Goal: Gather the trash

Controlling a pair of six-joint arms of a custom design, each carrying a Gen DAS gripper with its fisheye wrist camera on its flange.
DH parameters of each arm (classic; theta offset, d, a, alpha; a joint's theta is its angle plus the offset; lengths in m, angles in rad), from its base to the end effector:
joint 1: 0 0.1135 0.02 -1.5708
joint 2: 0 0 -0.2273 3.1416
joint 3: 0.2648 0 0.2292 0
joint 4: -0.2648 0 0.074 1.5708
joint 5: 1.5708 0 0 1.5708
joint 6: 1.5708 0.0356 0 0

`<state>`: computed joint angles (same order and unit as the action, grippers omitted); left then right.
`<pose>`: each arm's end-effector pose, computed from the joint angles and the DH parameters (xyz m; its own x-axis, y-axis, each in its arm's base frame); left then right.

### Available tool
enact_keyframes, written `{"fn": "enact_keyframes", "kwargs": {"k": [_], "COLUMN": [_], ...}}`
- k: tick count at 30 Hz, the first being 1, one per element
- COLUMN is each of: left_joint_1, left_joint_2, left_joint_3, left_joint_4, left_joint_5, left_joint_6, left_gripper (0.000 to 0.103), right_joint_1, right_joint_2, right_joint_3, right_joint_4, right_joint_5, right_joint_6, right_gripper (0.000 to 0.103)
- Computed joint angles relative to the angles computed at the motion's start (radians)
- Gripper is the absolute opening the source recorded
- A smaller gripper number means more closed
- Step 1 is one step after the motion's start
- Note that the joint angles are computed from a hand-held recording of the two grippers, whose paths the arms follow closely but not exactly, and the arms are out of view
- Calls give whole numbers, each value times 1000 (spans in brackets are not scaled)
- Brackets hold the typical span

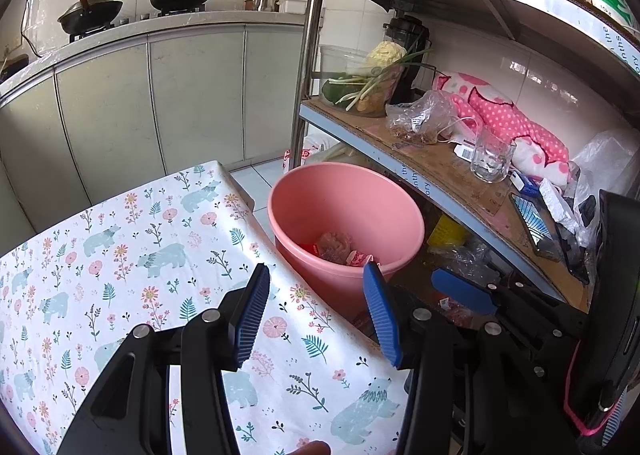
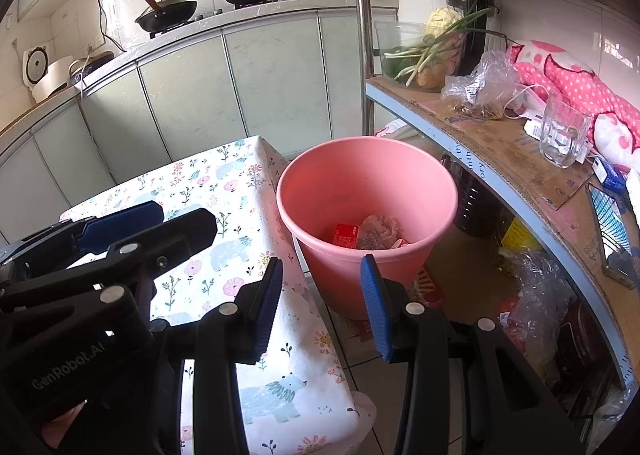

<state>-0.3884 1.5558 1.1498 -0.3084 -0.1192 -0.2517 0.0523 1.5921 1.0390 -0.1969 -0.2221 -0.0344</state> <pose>0.3034 -0.1196 0.2369 -0.6602 0.0030 -0.7511 0.1326 0.9847 -0.1127 0.3233 0.0248 0.2015 -0.6730 -0.0688 -0.7364 -0.2352 0.9639 0.1249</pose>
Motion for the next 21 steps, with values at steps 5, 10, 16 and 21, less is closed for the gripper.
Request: {"fn": "enact_keyframes", "kwargs": {"k": [5, 10, 16, 21], "left_joint_1": [-1, -6, -12, -15], "left_joint_2": [2, 2, -2, -4], "left_joint_3": [-3, -8, -16, -22], "left_joint_4": [5, 9, 18, 24], "left_joint_5": [-1, -5, -15, -16], "left_joint_6": [3, 4, 3, 9], "left_gripper": [48, 48, 48, 48], "right_joint_1": [-3, -6, -6, -5], "right_joint_2": [-1, 1, 0, 1], "right_joint_3": [-4, -5, -6, -6], "right_joint_4": [6, 7, 8, 10], "right_joint_5": [-3, -6, -5, -3], "right_joint_6": [3, 3, 3, 1], "right_gripper": [42, 42, 42, 42]}}
